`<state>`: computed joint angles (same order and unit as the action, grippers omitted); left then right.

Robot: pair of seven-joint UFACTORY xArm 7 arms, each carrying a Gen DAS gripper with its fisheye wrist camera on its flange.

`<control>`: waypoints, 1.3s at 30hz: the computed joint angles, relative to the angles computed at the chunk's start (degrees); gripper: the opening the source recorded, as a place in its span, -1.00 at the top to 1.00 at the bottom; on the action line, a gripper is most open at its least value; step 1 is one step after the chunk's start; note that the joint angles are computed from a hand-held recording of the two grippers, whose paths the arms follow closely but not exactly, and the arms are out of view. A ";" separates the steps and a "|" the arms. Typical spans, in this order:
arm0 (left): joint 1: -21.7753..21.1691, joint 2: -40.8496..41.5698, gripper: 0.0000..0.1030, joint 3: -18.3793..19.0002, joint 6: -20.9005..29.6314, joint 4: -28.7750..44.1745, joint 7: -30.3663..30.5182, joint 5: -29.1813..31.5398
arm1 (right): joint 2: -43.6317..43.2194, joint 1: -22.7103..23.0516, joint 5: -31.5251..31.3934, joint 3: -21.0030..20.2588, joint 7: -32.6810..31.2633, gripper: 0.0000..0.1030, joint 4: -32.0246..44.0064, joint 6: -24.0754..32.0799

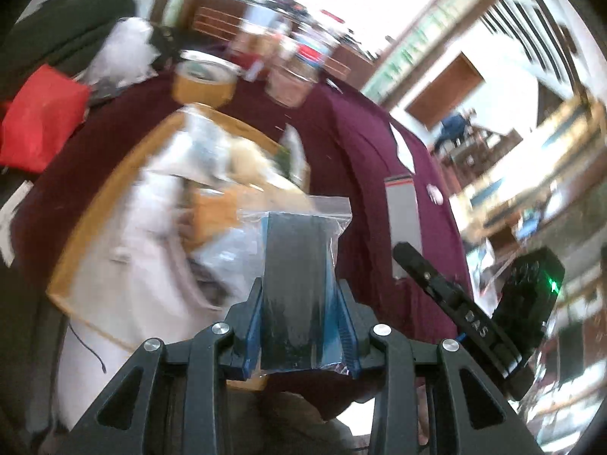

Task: Organize soft objects
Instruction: 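Carry the zip bag and red-white box to the tray and release them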

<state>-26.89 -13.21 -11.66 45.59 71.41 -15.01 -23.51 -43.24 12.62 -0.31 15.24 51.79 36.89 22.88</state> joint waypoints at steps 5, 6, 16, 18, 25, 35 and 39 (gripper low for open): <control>2.71 -1.10 0.30 1.37 -0.37 -1.52 -2.07 2.54 | 8.77 1.09 -1.00 -0.09 -3.51 0.47 6.40 -1.38; 3.01 -1.37 0.30 1.69 -0.26 -2.05 -1.94 2.63 | 10.70 2.14 -0.35 -1.08 -4.70 0.47 7.56 -1.87; 5.02 1.28 0.30 2.23 1.39 -2.90 -1.19 4.79 | 24.42 2.79 0.42 -5.96 -15.77 0.47 19.46 3.63; 5.38 1.61 0.30 2.13 1.35 -3.10 -1.62 5.47 | 27.67 4.00 3.32 -7.75 -20.36 0.47 22.18 4.48; 5.67 2.97 0.29 1.22 0.97 -2.94 -2.86 8.61 | 34.51 2.59 -0.78 -5.39 -19.50 0.45 28.10 8.01; 6.45 -0.26 -0.61 -2.77 -4.14 -7.67 -13.78 25.16 | 30.74 2.30 -9.41 -2.91 -9.67 -0.21 25.14 5.21; 6.98 -1.91 -0.74 -4.55 -4.44 -8.45 -17.27 32.20 | 25.40 1.82 -12.56 -0.57 -5.41 -0.36 21.44 3.17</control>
